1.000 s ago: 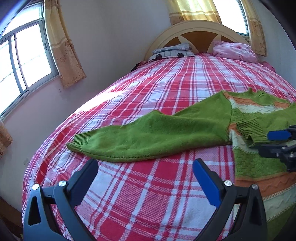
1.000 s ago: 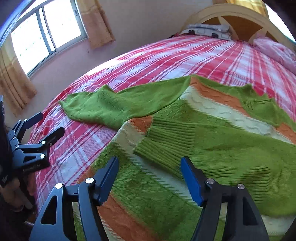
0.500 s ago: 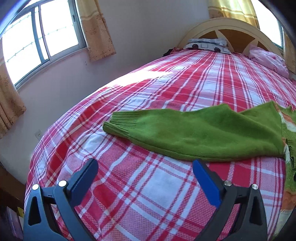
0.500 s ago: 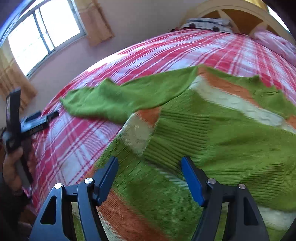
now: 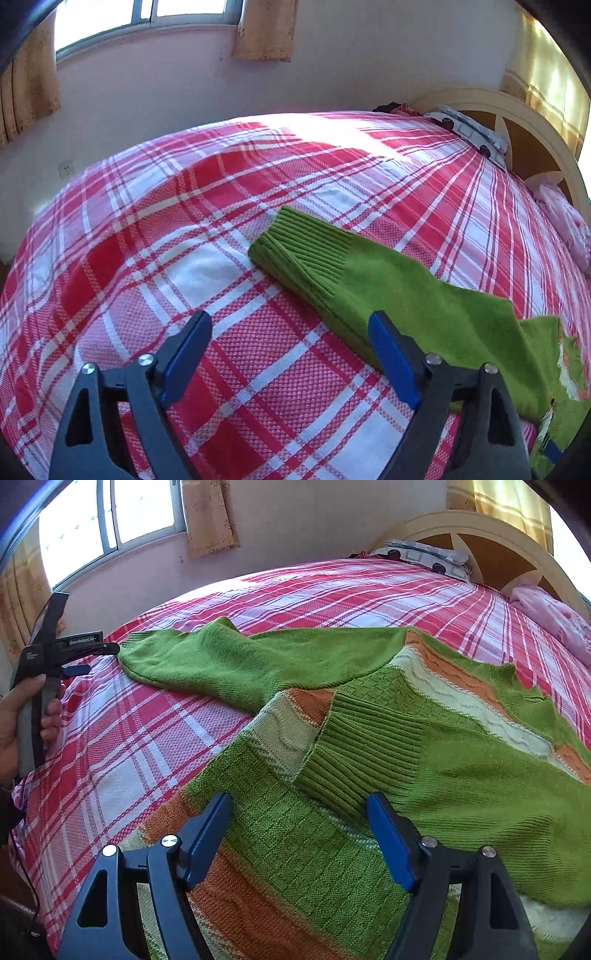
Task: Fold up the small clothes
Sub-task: 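Release the sleeve with the right gripper while the left gripper grasps the other cuff, then lift the other sleeve and fold it across the sweater with the left gripper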
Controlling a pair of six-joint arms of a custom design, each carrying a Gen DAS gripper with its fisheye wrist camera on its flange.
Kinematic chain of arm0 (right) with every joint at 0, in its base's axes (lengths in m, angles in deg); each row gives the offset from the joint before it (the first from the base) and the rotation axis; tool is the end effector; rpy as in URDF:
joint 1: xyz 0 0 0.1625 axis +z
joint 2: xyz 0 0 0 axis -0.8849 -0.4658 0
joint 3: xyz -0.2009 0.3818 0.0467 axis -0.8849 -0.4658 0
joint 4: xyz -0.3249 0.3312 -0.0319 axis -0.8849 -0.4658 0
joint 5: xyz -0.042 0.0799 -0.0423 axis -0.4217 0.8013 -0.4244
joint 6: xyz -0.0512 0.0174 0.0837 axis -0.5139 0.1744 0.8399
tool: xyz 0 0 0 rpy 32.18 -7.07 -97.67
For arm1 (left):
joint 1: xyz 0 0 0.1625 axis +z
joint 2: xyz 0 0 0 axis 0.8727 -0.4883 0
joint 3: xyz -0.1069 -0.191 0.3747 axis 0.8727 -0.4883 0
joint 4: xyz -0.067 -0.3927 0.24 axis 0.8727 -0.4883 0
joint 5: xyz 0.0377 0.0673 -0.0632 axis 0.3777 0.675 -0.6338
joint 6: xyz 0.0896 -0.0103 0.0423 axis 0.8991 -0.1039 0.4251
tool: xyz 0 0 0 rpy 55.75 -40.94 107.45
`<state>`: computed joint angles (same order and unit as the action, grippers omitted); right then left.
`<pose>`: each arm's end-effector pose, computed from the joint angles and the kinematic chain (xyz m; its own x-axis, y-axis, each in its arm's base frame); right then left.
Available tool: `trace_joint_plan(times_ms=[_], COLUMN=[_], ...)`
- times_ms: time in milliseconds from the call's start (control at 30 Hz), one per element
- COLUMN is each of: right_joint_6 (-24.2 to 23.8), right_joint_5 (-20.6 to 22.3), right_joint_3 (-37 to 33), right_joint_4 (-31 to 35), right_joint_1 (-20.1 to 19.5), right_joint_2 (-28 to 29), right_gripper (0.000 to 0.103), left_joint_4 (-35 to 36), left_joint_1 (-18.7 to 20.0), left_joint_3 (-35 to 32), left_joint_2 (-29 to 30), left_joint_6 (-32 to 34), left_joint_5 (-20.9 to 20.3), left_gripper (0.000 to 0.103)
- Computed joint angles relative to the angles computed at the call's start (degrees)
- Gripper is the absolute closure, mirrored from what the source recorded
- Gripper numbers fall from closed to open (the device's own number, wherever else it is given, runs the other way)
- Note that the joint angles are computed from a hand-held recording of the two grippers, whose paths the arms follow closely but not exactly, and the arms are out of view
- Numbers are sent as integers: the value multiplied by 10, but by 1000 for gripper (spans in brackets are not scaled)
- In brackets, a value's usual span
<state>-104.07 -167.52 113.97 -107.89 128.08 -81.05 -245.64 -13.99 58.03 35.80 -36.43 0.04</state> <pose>-0.1047 -0.5187 0.3405 -0.7269 -0.1497 0.6703 -0.5113 0.7695 -0.3826 -0.3349 -0.6727 -0.0866 -0.8064 -0.2063 -0.5543 0.2489 0.7317 -0.6345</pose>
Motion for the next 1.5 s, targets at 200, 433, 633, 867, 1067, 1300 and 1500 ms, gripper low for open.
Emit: trace_joint_plan(times_ms=[200,433,633,867,1067,1300,1500], right_joint_6=[-4,-6,-8,-9,-9,-7,4], right_joint_5=[-5,-6,-7,-8,-8,-5,0], right_joint_3=[3,5,7,8,8,8,1], right_joint_4=[-14,-20,-27,-33,-33,-31,-11], right_joint_1=[3,4,4,4,4,3,1], right_joint_2=[3,4,5,6,6,5,4], right_gripper=[26,25,25,25,25,24,24], left_joint_4=[-20,-81,-96,-178,-240,-283,-302], left_joint_1=[16,27,29,12,-10,-30,-44], left_joint_3=[-18,-34,-43,-26,-24,-19,-15], left_joint_2=[9,22,30,25,22,16,11], left_joint_6=[-16,0,23,93,160,195,232], left_joint_5=[-29,-41,-39,-36,-46,-80,-113], left_gripper=[30,30,94,96,96,96,96])
